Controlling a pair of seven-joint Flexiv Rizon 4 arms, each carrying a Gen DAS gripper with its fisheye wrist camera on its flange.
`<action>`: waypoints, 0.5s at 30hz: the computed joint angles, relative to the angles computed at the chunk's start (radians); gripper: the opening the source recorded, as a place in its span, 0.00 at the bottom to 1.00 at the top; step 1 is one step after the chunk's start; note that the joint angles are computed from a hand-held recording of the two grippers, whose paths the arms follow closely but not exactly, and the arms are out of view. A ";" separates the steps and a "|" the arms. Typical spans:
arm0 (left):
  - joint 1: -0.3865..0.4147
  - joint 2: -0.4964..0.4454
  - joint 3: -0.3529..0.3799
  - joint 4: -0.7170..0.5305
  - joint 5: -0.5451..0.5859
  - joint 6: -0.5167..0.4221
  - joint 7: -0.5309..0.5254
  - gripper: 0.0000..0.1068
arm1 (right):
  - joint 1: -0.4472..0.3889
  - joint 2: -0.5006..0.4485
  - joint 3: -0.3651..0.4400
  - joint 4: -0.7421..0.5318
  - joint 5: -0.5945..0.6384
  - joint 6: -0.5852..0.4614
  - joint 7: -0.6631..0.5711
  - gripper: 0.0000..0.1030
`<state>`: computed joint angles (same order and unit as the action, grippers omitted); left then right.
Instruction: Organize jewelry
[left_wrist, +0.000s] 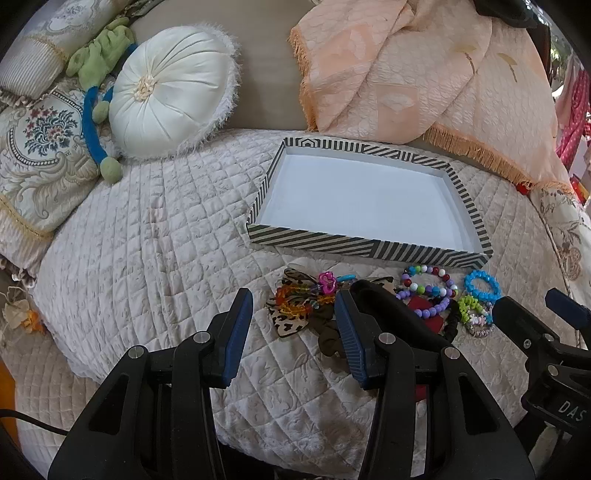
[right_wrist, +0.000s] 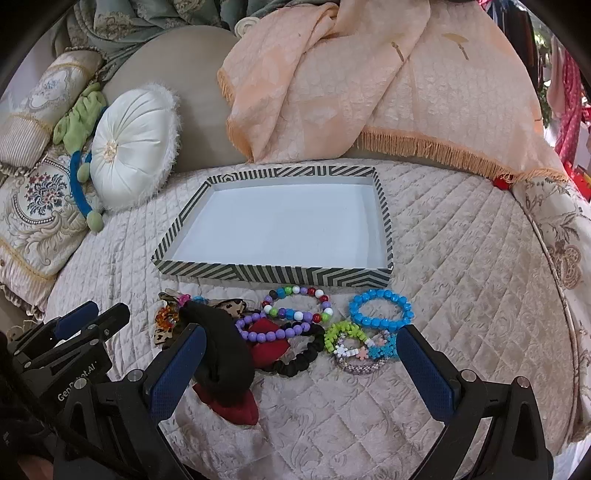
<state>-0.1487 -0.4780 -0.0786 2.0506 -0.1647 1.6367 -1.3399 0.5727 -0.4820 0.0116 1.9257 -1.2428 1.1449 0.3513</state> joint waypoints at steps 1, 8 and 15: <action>0.000 0.000 0.001 0.000 0.000 -0.002 -0.001 0.43 | -0.001 -0.001 0.001 0.001 0.002 0.000 -0.001 1.00; -0.007 -0.004 0.011 -0.007 -0.002 -0.019 -0.008 0.43 | 0.001 -0.006 0.002 0.001 0.027 0.005 -0.026 1.00; 0.073 0.003 -0.056 -0.015 -0.042 -0.062 0.016 0.43 | -0.021 0.006 -0.011 0.026 0.004 0.057 -0.012 0.99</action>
<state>-0.0758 -0.4750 -0.1342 2.0360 -0.2070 1.5749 -1.3242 0.5520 -0.4758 0.0008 1.9516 -1.2389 1.2014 0.3391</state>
